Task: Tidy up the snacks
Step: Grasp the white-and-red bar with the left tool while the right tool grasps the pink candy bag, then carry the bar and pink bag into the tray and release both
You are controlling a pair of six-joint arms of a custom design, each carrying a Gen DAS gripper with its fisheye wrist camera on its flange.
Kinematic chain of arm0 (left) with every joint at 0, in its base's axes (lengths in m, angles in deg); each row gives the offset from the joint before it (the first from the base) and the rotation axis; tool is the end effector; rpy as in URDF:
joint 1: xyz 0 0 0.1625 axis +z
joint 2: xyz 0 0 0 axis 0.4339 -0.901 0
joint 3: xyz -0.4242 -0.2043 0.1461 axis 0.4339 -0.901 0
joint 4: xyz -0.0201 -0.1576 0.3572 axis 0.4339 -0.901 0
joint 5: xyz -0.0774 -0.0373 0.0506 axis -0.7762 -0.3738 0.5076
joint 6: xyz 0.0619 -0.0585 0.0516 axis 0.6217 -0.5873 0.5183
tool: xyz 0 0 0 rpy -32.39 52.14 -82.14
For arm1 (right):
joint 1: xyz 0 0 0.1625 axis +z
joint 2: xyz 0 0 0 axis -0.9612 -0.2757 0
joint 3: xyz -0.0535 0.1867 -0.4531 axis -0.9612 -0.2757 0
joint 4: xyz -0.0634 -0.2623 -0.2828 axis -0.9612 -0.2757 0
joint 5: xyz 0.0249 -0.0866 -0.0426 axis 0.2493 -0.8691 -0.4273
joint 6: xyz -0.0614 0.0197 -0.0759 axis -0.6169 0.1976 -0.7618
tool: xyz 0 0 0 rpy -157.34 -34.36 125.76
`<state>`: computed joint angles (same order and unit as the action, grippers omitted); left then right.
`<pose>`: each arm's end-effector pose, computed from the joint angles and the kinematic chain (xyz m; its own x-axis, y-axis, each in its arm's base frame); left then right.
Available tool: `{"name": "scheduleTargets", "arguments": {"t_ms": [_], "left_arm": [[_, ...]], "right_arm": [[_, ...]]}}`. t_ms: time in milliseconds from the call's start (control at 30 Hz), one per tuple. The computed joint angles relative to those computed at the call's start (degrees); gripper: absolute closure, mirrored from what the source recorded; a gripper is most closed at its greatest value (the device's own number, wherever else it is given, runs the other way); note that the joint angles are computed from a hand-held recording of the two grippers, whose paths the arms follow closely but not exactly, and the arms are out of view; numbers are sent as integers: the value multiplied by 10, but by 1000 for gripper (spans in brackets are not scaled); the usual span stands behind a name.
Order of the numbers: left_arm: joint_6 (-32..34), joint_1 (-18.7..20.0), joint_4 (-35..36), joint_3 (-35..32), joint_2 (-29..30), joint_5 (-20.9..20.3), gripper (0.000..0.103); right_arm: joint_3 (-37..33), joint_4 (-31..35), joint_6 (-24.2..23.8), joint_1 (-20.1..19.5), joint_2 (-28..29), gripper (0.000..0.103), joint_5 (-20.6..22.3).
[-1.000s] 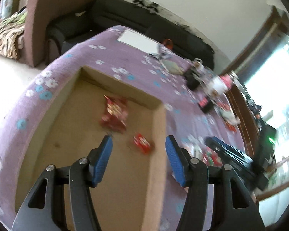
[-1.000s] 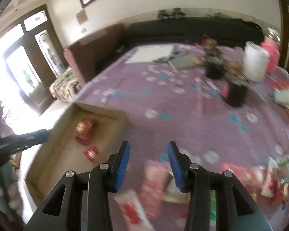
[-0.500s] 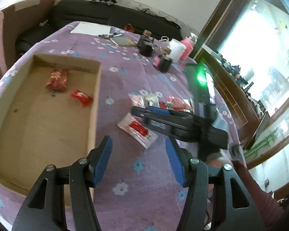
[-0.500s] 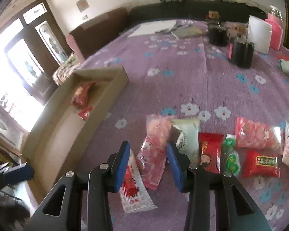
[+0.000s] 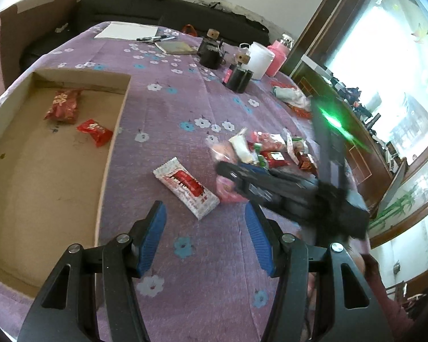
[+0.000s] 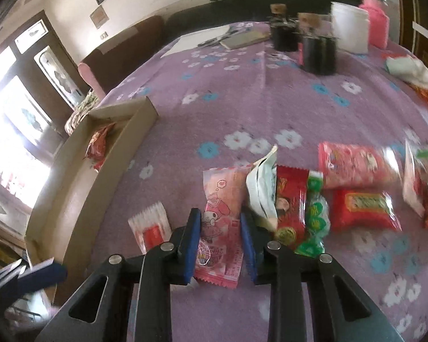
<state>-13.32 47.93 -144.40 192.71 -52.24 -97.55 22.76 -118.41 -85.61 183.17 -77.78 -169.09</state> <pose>0.0440 -0.4973 0.2785 -0.9119 -0.0146 -0.4101 0.2400 0.7916 -0.5619 0.3227 -0.6344 -0.1536 -0.8055 -0.4174 0.4207 -0.5370 0.8144 -0.2201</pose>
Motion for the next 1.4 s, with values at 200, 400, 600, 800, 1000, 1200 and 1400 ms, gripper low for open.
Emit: {"name": "scheduleTargets", "arguments": {"t_ms": [200, 400, 600, 800, 1000, 1200, 1400], "left_arm": [[12, 12, 0, -45, 62, 22, 47], [18, 39, 7, -68, 83, 7, 84], [16, 52, -5, -57, 67, -12, 82], [13, 44, -7, -74, 87, 2, 50], [59, 24, -54, -78, 124, 49, 44], [101, 18, -100, -71, 141, 86, 80], [82, 20, -91, -55, 120, 63, 81]], "right_arm": [[69, -72, -21, -19, -26, 75, 17], [85, -90, -12, -34, -34, 75, 51], [89, -95, -4, -40, -36, 75, 67], [89, -95, -2, -40, -35, 75, 68], [92, -105, 6, -43, -37, 75, 72], [95, -145, -3, -38, -32, 76, 51], [98, -174, -23, -33, -27, 76, 47]]}}
